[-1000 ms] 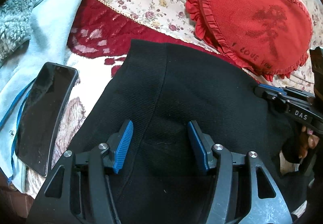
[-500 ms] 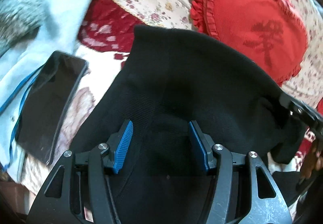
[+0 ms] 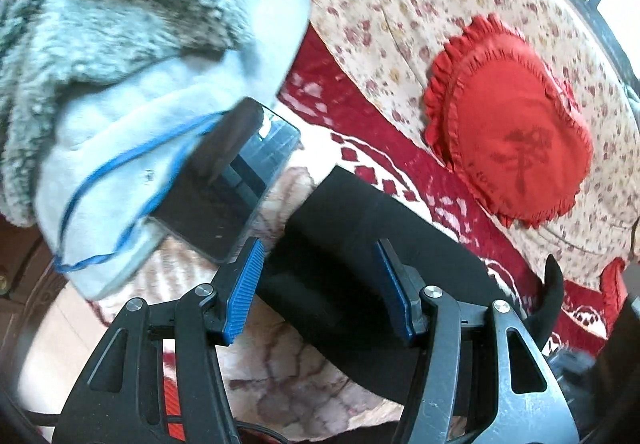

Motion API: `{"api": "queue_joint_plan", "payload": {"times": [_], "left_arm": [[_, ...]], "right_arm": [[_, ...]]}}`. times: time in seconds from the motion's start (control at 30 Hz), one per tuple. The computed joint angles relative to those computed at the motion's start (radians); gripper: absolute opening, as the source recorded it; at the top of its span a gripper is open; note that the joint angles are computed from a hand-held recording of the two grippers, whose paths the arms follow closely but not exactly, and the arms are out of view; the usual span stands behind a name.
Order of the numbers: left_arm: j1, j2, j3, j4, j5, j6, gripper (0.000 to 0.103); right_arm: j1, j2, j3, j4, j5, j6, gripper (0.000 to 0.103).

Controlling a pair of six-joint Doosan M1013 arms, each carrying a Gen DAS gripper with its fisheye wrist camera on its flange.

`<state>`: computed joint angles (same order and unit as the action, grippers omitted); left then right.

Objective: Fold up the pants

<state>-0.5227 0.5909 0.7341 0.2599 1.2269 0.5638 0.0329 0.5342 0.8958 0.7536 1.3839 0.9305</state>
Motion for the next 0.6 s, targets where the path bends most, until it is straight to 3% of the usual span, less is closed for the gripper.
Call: {"api": "queue_joint_plan", "payload": {"times": [0.2,0.33,0.43,0.5,0.6], "left_arm": [[-0.017,0.036,-0.058,-0.003,0.041,0.064,0.057],[-0.033,0.076,-0.105,-0.040,0.081,0.141,0.057],[-0.050,0.106,-0.133,-0.020,0.127,0.188,0.057],[-0.060,0.116,-0.137,0.013,0.144,0.210,0.057],[-0.067,0.111,-0.121,0.038,0.131,0.206,0.060]], "right_arm": [[0.019,-0.019,0.087,-0.026,0.050,0.024,0.005],[0.034,-0.035,0.126,-0.083,0.000,0.035,0.005],[0.017,-0.039,0.116,-0.066,0.017,0.085,0.008],[-0.003,-0.064,0.129,-0.062,-0.030,0.103,0.010],[-0.051,-0.086,0.136,-0.013,-0.099,0.171,0.027]]}}
